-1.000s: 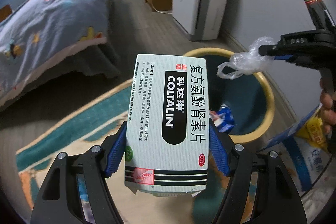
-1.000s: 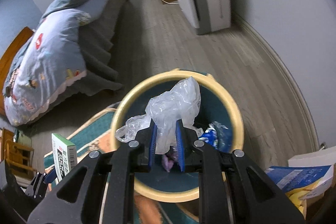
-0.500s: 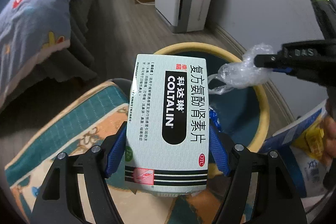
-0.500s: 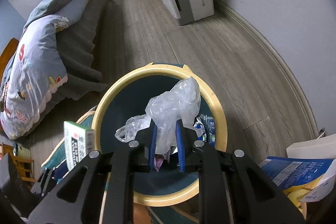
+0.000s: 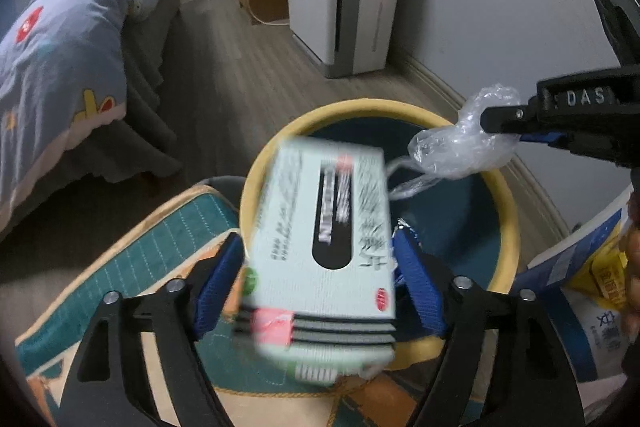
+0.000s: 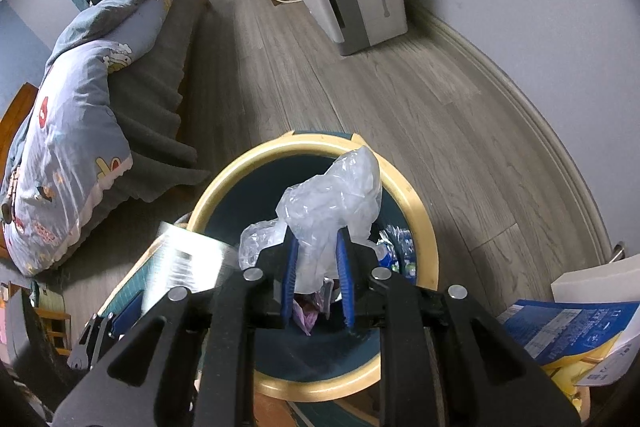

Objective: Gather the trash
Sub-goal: 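Open both grippers to drop the bag and box into the bin, then move both grippers back over the cushion toward the purple bottle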

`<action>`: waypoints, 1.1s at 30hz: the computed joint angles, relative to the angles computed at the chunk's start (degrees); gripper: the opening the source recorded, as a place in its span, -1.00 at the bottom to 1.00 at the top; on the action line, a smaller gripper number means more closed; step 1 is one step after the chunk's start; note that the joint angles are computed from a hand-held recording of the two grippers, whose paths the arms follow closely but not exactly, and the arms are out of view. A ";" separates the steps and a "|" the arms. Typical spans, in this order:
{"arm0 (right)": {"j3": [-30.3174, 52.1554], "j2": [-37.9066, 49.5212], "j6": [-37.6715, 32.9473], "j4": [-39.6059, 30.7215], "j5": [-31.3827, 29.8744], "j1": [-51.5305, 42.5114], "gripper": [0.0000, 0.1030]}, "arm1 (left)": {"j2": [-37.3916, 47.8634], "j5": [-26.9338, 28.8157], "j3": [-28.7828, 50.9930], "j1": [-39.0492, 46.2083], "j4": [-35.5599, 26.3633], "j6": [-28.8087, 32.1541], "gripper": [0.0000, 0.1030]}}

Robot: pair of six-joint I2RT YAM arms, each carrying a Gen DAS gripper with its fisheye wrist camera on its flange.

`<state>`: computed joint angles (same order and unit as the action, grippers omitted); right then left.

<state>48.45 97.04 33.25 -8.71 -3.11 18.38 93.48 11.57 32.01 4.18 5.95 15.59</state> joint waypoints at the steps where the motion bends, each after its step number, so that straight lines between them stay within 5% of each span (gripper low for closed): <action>1: 0.05 -0.10 0.08 -0.02 0.11 0.10 -0.55 | -0.53 0.14 -0.34 0.34 -0.11 0.22 0.55; 10: 2.61 -1.74 1.79 -4.10 1.22 4.44 0.15 | -14.51 2.33 -4.33 8.05 -9.82 4.47 0.66; 19: 3.75 -9.17 3.88 -10.48 7.61 13.15 0.54 | -30.91 13.55 -2.88 36.41 -31.09 22.93 0.71; 25: 6.72 -10.88 7.84 -14.66 13.58 24.35 0.68 | -26.08 22.73 5.35 60.43 -43.45 38.42 0.73; 33: 12.25 -5.74 11.62 -16.44 19.23 37.75 0.76 | -17.19 27.12 12.44 75.88 -49.04 48.52 0.75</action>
<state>60.69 91.30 44.87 -25.15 16.11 56.14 76.29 38.69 44.45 80.06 -43.09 64.12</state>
